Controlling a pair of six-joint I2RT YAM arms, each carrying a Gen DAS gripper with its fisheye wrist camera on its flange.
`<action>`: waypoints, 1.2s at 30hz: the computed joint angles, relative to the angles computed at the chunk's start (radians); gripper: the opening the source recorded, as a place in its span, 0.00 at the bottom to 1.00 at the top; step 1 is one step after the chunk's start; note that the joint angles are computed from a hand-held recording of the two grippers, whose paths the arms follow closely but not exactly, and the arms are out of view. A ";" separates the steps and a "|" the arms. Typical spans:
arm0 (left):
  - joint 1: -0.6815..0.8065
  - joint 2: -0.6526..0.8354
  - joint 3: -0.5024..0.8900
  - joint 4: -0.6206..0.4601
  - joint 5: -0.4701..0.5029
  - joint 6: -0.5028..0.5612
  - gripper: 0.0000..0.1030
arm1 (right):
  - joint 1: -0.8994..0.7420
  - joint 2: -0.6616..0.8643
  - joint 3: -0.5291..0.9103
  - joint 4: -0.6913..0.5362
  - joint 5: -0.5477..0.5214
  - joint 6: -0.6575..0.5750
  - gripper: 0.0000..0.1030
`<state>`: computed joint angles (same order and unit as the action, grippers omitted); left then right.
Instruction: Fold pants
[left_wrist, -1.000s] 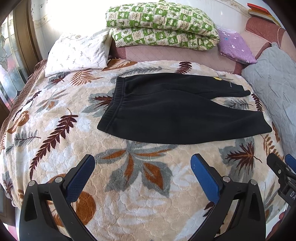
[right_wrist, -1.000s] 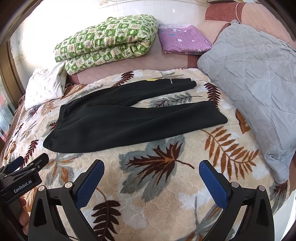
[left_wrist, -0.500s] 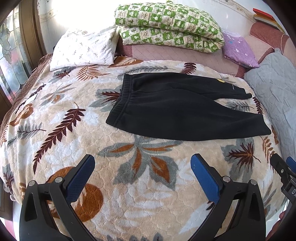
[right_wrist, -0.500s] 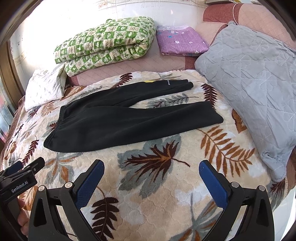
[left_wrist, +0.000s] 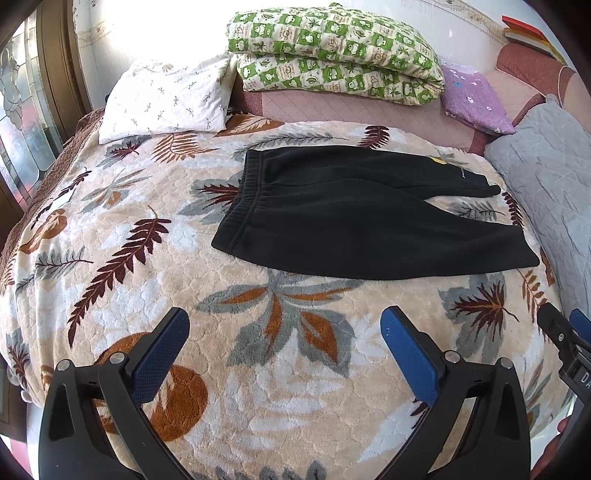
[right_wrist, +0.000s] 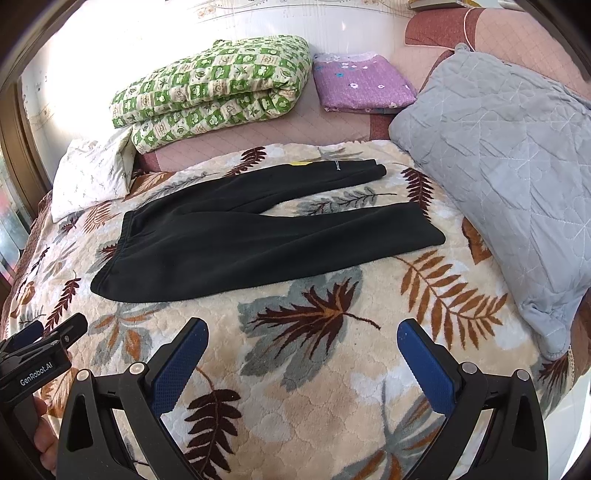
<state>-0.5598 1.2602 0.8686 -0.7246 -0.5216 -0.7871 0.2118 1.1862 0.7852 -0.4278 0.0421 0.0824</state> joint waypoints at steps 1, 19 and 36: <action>0.003 0.005 0.002 0.002 0.002 0.002 1.00 | 0.000 0.000 -0.001 0.000 0.001 0.000 1.00; 0.023 0.062 0.015 0.039 0.030 0.021 1.00 | -0.039 0.100 0.026 0.040 -0.039 -0.007 1.00; 0.229 0.174 0.192 -0.017 0.215 0.212 1.00 | -0.093 0.165 0.121 0.012 -0.104 -0.054 1.00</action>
